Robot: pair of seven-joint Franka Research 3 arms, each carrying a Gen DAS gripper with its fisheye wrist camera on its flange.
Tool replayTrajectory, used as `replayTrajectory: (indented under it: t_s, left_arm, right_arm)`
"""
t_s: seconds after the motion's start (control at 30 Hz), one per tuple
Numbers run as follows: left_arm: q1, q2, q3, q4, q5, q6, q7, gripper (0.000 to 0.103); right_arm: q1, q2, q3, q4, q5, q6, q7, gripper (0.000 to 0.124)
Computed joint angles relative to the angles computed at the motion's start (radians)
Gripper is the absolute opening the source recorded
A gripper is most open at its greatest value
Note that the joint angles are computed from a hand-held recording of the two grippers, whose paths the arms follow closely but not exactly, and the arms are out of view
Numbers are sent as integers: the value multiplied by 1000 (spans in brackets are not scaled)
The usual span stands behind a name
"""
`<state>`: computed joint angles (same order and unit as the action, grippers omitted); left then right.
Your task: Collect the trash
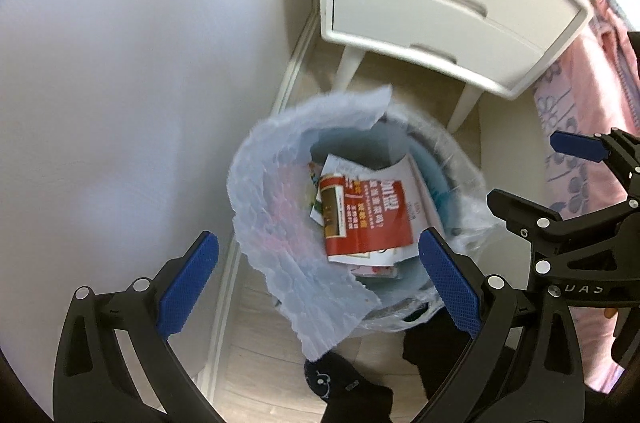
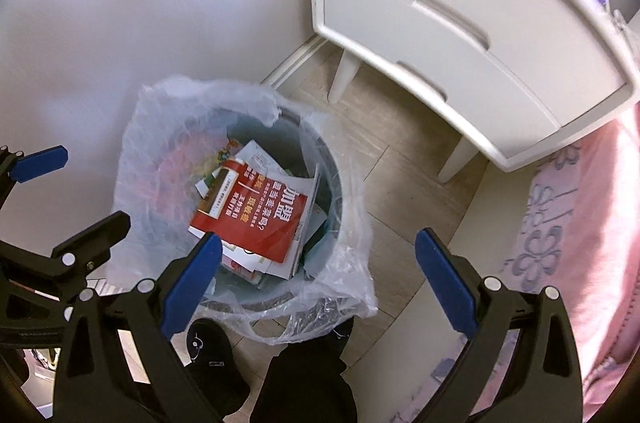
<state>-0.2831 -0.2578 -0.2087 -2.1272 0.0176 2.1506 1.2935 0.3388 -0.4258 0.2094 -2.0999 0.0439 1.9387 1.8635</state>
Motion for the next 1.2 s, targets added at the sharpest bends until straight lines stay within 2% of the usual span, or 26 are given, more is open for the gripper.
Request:
replayTrajectory:
  t_s: [0.37, 0.7, 0.93, 1.1, 1.2]
  left_arm:
    - [15, -16, 3, 205, 25, -135, 22, 97]
    - [13, -15, -4, 398, 33, -254, 94, 97]
    - [19, 11, -35, 554, 90, -342, 33, 97]
    - [18, 53, -28, 669, 42, -412, -18, 97]
    - [17, 57, -31, 691, 43, -417, -28, 97]
  right_arm:
    - [-34, -10, -4, 223, -25, -158, 9, 94]
    - [-53, 50, 13, 487, -76, -288, 21, 94]
    - [-60, 76, 30, 639, -140, -367, 31, 94]
    - [-59, 102, 32, 735, -153, -414, 7, 94]
    - [-58, 119, 34, 783, -166, -427, -5, 94]
